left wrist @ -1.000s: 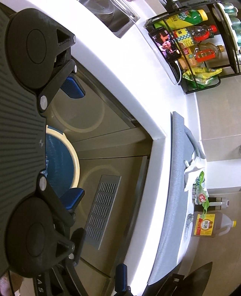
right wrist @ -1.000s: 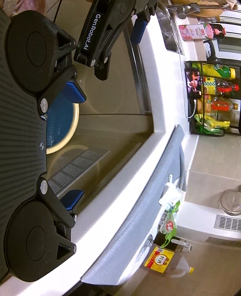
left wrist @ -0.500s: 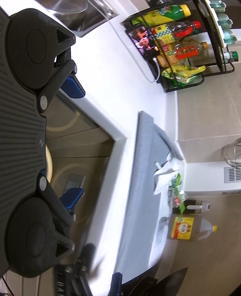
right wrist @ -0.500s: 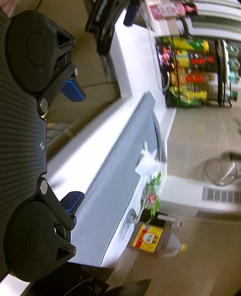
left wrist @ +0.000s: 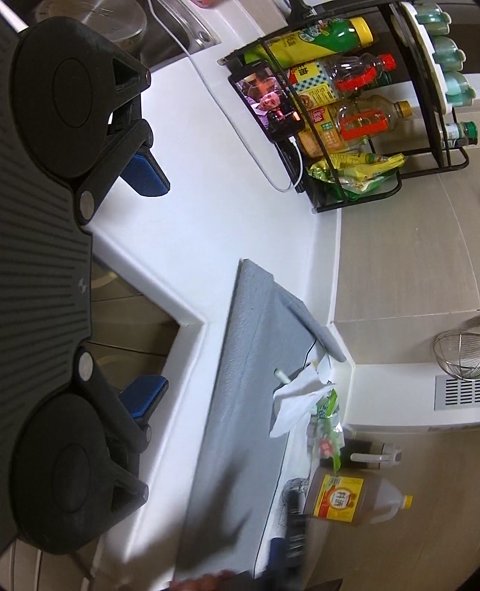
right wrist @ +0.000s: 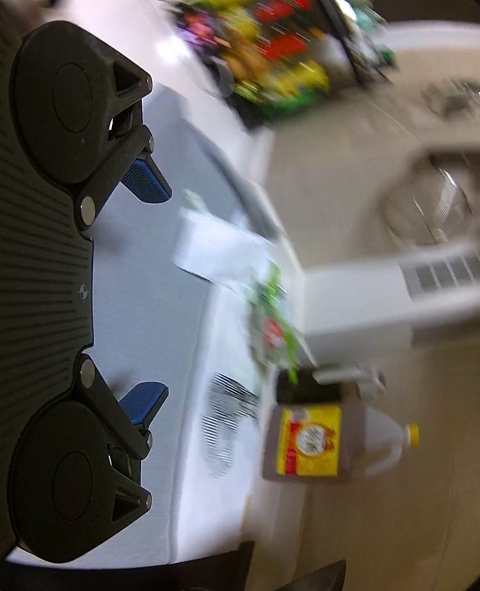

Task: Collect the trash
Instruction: 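Lower the right tool onto the green-handled plastic bag and close on it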

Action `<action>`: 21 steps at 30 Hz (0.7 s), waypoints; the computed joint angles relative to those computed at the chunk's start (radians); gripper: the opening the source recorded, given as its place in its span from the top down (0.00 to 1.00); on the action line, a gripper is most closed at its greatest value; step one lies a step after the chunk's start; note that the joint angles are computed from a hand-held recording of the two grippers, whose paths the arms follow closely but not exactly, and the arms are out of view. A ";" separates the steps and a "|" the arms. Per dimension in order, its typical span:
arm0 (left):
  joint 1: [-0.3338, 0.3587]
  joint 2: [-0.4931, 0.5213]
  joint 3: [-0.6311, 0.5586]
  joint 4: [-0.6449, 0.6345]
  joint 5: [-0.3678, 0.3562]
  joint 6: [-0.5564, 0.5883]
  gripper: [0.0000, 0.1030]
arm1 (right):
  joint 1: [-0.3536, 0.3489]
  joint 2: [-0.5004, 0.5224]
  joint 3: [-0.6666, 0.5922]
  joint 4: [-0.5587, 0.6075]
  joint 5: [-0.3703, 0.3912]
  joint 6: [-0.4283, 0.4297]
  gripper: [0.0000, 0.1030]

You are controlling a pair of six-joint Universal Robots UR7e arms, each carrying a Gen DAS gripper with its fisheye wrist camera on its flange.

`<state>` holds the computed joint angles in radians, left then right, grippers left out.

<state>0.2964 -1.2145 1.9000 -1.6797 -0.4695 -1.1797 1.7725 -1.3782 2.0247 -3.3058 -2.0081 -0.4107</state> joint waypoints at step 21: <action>0.128 0.060 -0.054 -0.100 0.004 0.156 0.00 | -0.182 0.419 -0.602 0.083 0.166 0.754 0.51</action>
<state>0.4248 -1.1541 1.8458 -1.7792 -0.4655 -1.0236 1.5903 -0.9591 1.4227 -3.2230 -1.8421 0.3438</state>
